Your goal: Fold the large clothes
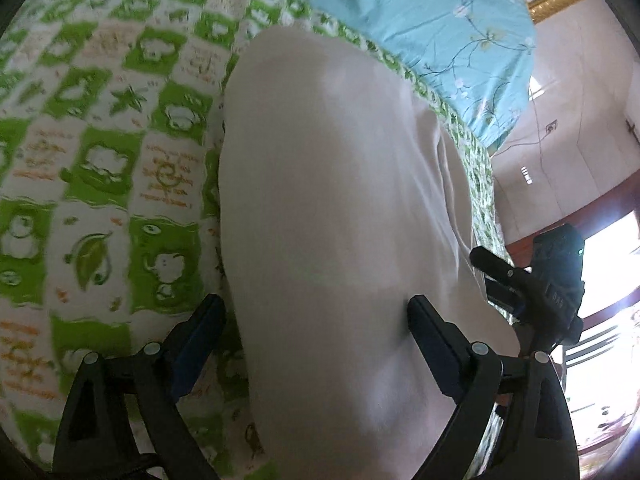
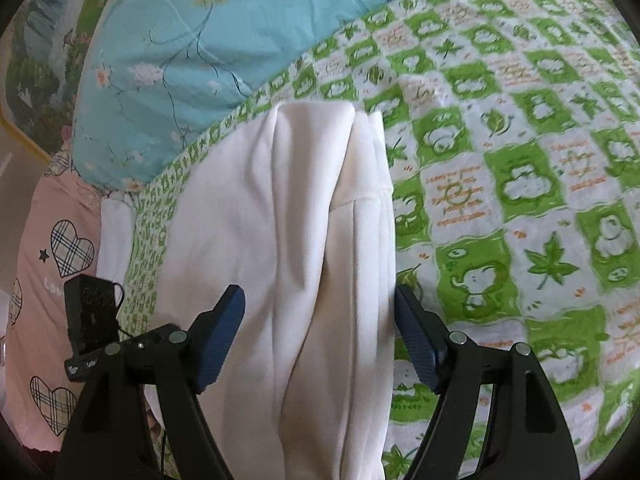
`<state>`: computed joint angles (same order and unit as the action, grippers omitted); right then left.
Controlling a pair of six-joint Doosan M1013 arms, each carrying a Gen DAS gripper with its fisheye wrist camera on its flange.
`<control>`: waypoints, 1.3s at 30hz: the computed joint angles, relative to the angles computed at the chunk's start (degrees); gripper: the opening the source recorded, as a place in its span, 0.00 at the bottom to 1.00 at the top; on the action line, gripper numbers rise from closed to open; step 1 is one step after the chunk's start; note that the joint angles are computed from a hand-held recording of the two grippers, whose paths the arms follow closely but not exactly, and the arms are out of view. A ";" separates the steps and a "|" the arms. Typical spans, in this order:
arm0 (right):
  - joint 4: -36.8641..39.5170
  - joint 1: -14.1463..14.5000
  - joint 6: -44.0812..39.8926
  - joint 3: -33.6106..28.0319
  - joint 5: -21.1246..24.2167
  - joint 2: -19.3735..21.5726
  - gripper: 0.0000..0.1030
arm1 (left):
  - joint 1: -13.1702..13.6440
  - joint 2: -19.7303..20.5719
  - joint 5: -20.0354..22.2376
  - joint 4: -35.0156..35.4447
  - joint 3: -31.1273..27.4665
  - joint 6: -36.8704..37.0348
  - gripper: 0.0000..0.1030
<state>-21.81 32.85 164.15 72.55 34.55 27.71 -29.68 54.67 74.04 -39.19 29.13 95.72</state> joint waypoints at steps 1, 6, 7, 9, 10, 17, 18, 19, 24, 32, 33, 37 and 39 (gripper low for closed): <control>1.67 -0.23 -1.39 -0.18 -0.23 0.27 0.74 | -0.10 0.56 0.29 0.06 -0.86 -0.31 0.92; 4.43 -0.60 -4.95 -2.07 1.36 1.67 0.65 | -0.73 3.87 2.96 0.12 -7.05 1.15 0.84; 4.92 -0.56 -6.24 -3.29 3.13 2.30 0.60 | -0.77 4.80 4.04 -0.07 -8.85 0.97 0.80; 8.52 -0.96 -9.16 -4.17 3.20 2.90 0.34 | -0.94 5.48 4.46 0.18 -10.34 0.82 0.70; 10.25 -1.19 -10.00 -3.97 2.22 2.90 0.32 | -1.09 4.95 3.61 0.57 -9.53 1.43 0.65; 2.51 0.84 -2.39 -4.24 1.04 2.38 0.21 | -0.91 -2.95 -5.48 0.70 3.26 7.41 0.36; 2.18 1.17 -2.15 -4.40 0.54 2.29 0.20 | -0.63 -4.24 -6.62 0.48 5.26 7.89 0.35; 2.35 1.54 -2.33 -4.61 -0.56 2.26 0.20 | -0.28 -5.50 -7.69 0.32 7.23 8.41 0.35; 7.41 3.47 -8.94 -9.35 -2.78 5.13 0.20 | 2.48 -13.08 -13.83 0.16 19.07 10.94 0.35; 25.30 5.27 -28.48 -23.50 -3.26 15.18 0.20 | 7.43 -23.03 -22.83 5.27 33.39 8.80 0.35; 27.17 5.53 -30.41 -25.23 -2.87 16.37 0.20 | 7.90 -23.71 -23.55 5.61 34.46 8.80 0.35; 30.80 6.18 -33.91 -32.39 0.89 20.98 0.20 | 9.74 -25.12 -24.75 6.19 38.00 9.09 0.36; 29.41 6.54 -32.84 -35.11 4.12 22.68 0.20 | 10.00 -24.71 -24.13 7.43 38.63 8.13 0.38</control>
<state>7.60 39.39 131.31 37.44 38.67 50.38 -19.68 29.96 49.91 -31.75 67.77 103.85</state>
